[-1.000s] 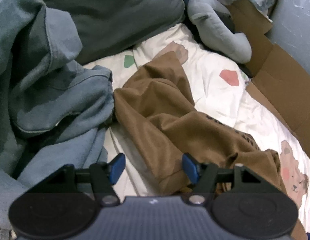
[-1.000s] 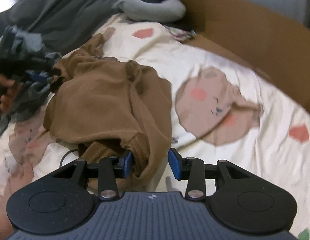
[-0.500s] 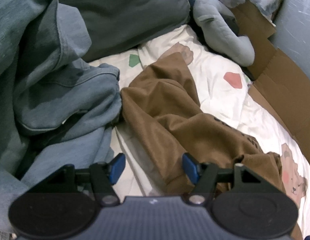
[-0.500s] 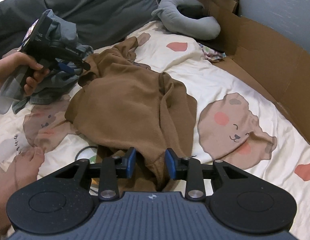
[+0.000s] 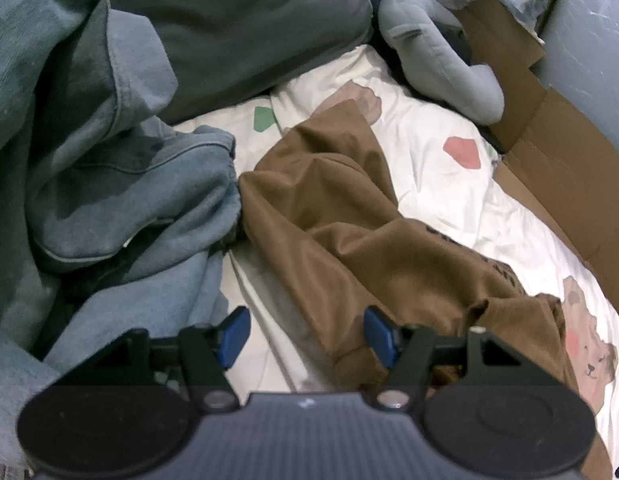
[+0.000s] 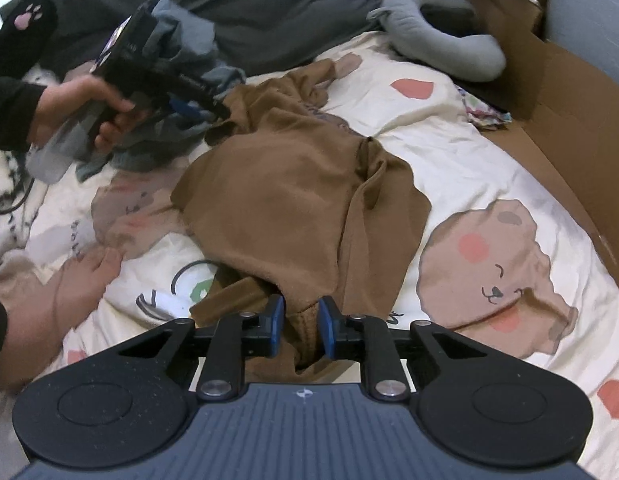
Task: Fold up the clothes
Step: 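Grasp the brown sweatshirt hem with the right tool while the left tool holds it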
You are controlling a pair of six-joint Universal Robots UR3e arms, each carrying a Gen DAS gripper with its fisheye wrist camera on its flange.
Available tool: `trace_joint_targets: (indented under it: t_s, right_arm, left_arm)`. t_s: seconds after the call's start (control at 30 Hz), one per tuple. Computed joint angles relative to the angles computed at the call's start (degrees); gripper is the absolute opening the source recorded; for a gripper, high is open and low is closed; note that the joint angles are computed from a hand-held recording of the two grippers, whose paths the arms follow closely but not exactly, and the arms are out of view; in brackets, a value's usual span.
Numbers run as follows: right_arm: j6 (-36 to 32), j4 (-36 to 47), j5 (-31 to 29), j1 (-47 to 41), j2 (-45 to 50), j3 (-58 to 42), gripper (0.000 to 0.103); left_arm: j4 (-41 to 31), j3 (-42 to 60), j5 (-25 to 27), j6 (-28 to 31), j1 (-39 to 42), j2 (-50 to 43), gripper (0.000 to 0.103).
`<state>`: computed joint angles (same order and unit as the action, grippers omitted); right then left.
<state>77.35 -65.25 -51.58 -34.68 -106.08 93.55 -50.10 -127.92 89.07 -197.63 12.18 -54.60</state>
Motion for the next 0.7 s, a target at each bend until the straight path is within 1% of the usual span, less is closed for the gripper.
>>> trace_joint_targets:
  t_s: [0.07,0.2,0.33,0.5,0.7]
  right_arm:
    - [-0.18,0.23,-0.41,0.49,1.04,-0.94,0.026]
    - [-0.15,-2.86,-1.51,1.18,1.66,-0.13,0.026]
    - [0.42,-4.17,-2.43,2.60,2.91,0.03,0.026]
    - [1.06,-9.47,-4.04,5.71,2.46,3.14,0.026]
    - [2.22,-14.14,-5.34,7.09,1.67,5.90,0.026]
  left_arm:
    - [0.06,-0.01,0.13,0.12,-0.25,-0.14,0.066]
    - [0.13,-0.08,0.22,0.36,-0.41,-0.20,0.066]
    - [0.11,-0.05,0.04,0.49,-0.29,-0.22,0.066]
    - [0.04,-0.20,-0.14,0.76,-0.21,-0.02,0.066]
    - [-0.04,-0.30,-0.30,0.68,-0.25,-0.05,0.066]
